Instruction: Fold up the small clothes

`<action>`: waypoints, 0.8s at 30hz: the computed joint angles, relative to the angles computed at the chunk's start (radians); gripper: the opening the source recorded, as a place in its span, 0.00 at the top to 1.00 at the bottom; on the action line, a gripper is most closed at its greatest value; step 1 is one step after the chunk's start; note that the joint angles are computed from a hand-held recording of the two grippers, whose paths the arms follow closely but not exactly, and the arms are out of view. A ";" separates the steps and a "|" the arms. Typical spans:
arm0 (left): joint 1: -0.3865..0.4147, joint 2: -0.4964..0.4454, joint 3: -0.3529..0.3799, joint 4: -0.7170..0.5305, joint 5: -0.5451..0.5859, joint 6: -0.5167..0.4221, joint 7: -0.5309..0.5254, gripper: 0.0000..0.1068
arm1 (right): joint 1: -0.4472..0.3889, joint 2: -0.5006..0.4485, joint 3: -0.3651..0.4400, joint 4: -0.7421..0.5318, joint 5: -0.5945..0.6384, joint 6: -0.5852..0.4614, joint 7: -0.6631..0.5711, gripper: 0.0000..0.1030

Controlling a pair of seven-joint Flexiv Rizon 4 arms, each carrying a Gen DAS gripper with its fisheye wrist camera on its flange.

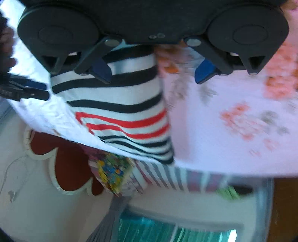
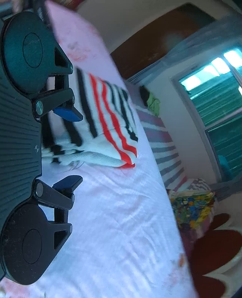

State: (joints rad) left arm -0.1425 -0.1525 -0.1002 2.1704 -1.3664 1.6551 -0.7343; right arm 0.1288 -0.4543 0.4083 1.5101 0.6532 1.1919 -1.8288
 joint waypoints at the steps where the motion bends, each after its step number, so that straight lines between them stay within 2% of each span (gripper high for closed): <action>1: 0.020 -0.005 0.015 -0.012 0.037 -0.072 -0.038 0.18 | -0.025 -0.025 0.016 -0.040 0.029 -0.046 0.001 0.38; 3: 0.054 -0.029 0.045 -0.041 0.153 -0.169 -0.140 0.22 | -0.041 -0.063 0.017 -0.097 0.055 -0.098 0.009 0.38; 5: 0.086 -0.054 0.046 -0.071 0.216 -0.196 -0.176 0.21 | -0.051 -0.093 0.015 -0.141 0.077 -0.133 0.015 0.38; 11: 0.170 -0.119 0.014 -0.153 0.253 -0.294 -0.207 0.15 | -0.045 -0.167 -0.010 -0.240 0.081 -0.231 0.033 0.38; 12: 0.181 -0.127 0.007 -0.162 0.246 -0.310 -0.206 0.14 | -0.036 -0.171 -0.019 -0.242 0.070 -0.229 0.044 0.38; 13: 0.190 -0.132 -0.001 -0.167 0.231 -0.322 -0.199 0.12 | -0.043 -0.178 -0.012 -0.249 0.077 -0.236 0.035 0.31; 15: 0.210 -0.138 -0.022 -0.174 0.164 -0.361 -0.157 0.13 | -0.071 -0.193 0.014 -0.264 0.114 -0.270 0.007 0.23; 19: 0.209 -0.154 -0.023 -0.191 0.033 -0.421 -0.056 0.15 | -0.103 -0.212 0.029 -0.300 0.170 -0.347 -0.003 0.23; 22: 0.205 -0.161 -0.003 -0.207 0.048 -0.479 -0.052 0.19 | -0.128 -0.239 0.038 -0.357 0.195 -0.492 -0.021 0.23; 24: 0.206 -0.168 0.004 -0.218 0.063 -0.510 -0.053 0.21 | -0.112 -0.244 0.023 -0.373 0.194 -0.525 -0.040 0.23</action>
